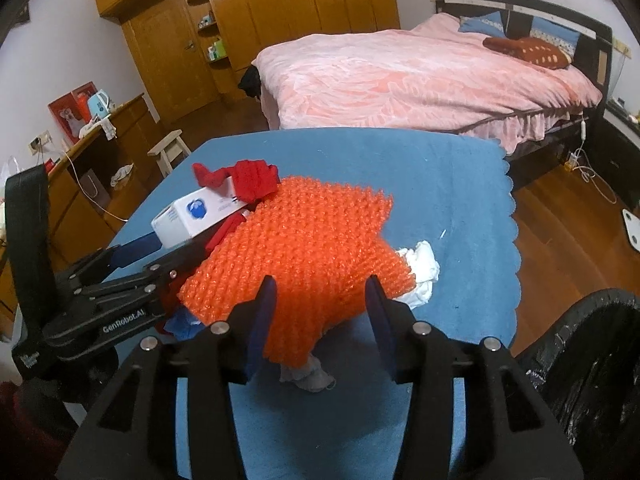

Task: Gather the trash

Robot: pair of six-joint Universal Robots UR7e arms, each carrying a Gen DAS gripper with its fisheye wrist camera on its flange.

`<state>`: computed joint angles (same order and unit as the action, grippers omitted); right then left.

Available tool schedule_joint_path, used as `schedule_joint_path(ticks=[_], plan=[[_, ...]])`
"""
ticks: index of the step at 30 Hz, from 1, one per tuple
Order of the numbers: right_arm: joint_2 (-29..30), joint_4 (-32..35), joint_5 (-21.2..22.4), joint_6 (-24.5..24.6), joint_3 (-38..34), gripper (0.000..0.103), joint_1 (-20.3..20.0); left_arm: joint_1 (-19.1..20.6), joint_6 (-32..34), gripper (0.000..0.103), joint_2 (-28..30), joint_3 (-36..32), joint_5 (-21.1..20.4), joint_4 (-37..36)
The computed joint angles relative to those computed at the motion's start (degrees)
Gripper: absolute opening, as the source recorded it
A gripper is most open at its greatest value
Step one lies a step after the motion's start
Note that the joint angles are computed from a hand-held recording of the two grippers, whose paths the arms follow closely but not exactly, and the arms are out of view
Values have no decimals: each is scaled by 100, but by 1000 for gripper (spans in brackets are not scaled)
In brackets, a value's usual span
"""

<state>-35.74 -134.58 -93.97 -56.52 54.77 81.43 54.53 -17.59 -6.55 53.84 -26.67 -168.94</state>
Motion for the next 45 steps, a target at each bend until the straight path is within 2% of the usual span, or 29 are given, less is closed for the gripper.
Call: schedule_joint_path(ticks=[1, 4, 7, 10, 17, 19, 24, 26, 30, 33, 39, 40, 45], plan=[[4, 12, 11, 12, -13, 45, 1, -24, -30, 72, -45, 78, 31, -68], [8, 19, 33, -4, -37, 45, 0, -118, -43, 83, -152, 314, 221, -241], [21, -2, 33, 13, -56, 45, 4, -181, 102, 85, -177, 384, 368, -413], [8, -10, 22, 19, -43, 45, 10, -180, -11, 86, -194, 370, 433, -174], [-18, 33, 3, -12, -3, 47, -8, -172, -730, 85, -391, 909, 425, 248], [17, 49, -44, -5, -16, 47, -5, -141, -909, 79, -416, 933, 385, 472], [126, 366, -59, 123, -207, 46, -3, -178, -449, 78, -298, 754, 516, 199], [149, 542, 3, 137, -285, 33, -15, -172, -467, 78, -289, 733, 500, 230], [37, 388, 28, -229, -73, 15, 12, -177, -612, 78, -322, 803, 482, 299], [-26, 349, 108, -338, 10, 12, 15, -190, -691, 78, -347, 841, 452, 342], [-272, 327, 531, -392, 183, 11, -24, -237, -640, 78, -405, 1028, 511, 239], [-277, 313, 531, -385, 183, 11, -21, -230, -679, 77, -417, 1059, 487, 283], [-197, 286, 350, -306, 90, 11, -41, -129, -756, 55, -354, 991, 188, 435]])
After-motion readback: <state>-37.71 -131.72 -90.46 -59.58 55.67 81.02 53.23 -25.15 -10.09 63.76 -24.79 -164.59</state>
